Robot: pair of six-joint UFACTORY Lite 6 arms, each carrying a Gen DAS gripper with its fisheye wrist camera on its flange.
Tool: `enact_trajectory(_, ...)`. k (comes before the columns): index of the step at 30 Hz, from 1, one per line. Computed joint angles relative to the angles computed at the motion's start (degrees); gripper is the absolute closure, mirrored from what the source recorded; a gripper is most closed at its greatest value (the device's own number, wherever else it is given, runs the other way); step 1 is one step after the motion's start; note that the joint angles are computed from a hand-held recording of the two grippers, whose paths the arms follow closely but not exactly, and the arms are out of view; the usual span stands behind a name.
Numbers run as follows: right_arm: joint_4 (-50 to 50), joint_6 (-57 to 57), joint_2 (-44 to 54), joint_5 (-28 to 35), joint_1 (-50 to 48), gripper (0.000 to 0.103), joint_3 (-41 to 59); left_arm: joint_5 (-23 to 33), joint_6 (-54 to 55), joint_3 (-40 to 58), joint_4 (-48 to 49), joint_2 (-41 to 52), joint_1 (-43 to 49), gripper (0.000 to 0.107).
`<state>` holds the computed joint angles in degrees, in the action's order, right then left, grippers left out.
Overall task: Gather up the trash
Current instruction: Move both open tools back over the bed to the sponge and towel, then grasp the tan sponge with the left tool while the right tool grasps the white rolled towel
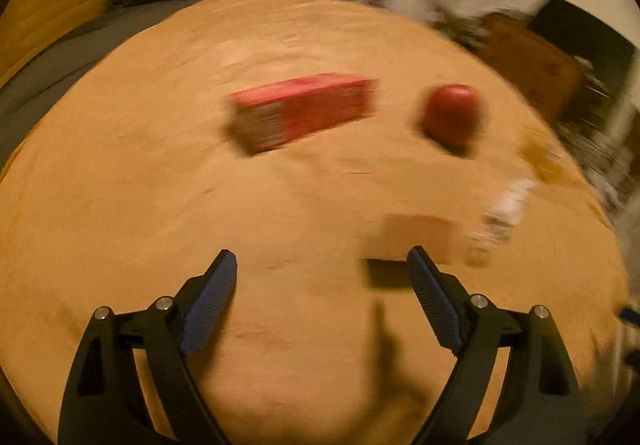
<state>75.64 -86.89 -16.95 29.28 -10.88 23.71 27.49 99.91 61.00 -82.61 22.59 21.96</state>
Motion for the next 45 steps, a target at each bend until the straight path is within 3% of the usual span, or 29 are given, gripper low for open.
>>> enact_trajectory(5,3.6,-3.2,3.4,-1.4,1.3,0.011,1.3,4.0,8.6,0.4,6.4,-1.9,-2.9,0.022)
enact_trajectory(9,3.6,-4.6,4.8,-1.3,-0.1,0.011,1.4,1.8,7.2,8.1,18.0,3.0,-6.4,0.022)
enact_trajectory(11,4.4,-5.8,6.1,-1.4,-0.6,0.011,1.7,3.7,3.0,13.7,28.4,6.8,-6.9,0.023)
enact_trajectory(13,5.2,-6.7,7.1,-1.7,-0.7,0.011,2.1,1.8,2.2,16.4,35.7,8.4,-8.4,0.023)
enact_trajectory(16,6.4,-7.9,9.5,-2.4,-0.1,0.011,3.7,5.9,-4.8,23.3,48.2,12.6,-10.5,0.033)
enact_trajectory(20,8.3,-8.8,14.1,-2.9,2.6,0.011,7.5,7.3,-8.6,27.1,55.0,15.8,-12.7,0.044)
enact_trajectory(21,9.0,-8.9,15.4,-2.8,3.5,0.011,8.8,7.6,-8.5,27.8,54.4,16.4,-12.8,0.044)
enact_trajectory(23,9.9,-8.5,18.4,-1.4,4.5,0.011,11.6,8.5,-8.8,28.9,52.8,17.0,-12.5,0.057)
enact_trajectory(25,11.6,-8.1,21.2,-0.2,5.7,0.018,14.3,8.9,-9.6,29.1,50.7,17.1,-11.8,0.064)
enact_trajectory(30,16.5,-6.0,30.4,2.5,8.1,0.038,22.4,7.3,-12.0,22.8,44.1,13.6,-10.6,0.067)
enact_trajectory(37,20.7,3.3,45.4,3.6,12.7,0.042,39.5,3.1,-11.6,11.4,30.9,8.2,-6.8,0.068)
enact_trajectory(40,15.9,13.8,51.5,-0.1,15.5,0.042,49.8,2.7,-11.5,9.0,27.8,6.6,-5.9,0.068)
enact_trajectory(44,0.3,34.7,60.9,-3.0,17.5,0.043,65.0,2.3,-11.9,8.2,26.5,6.3,-5.9,0.068)
enact_trajectory(45,-3.3,38.4,62.4,-3.5,17.9,0.047,67.6,2.3,-12.3,8.4,26.6,6.4,-5.8,0.068)
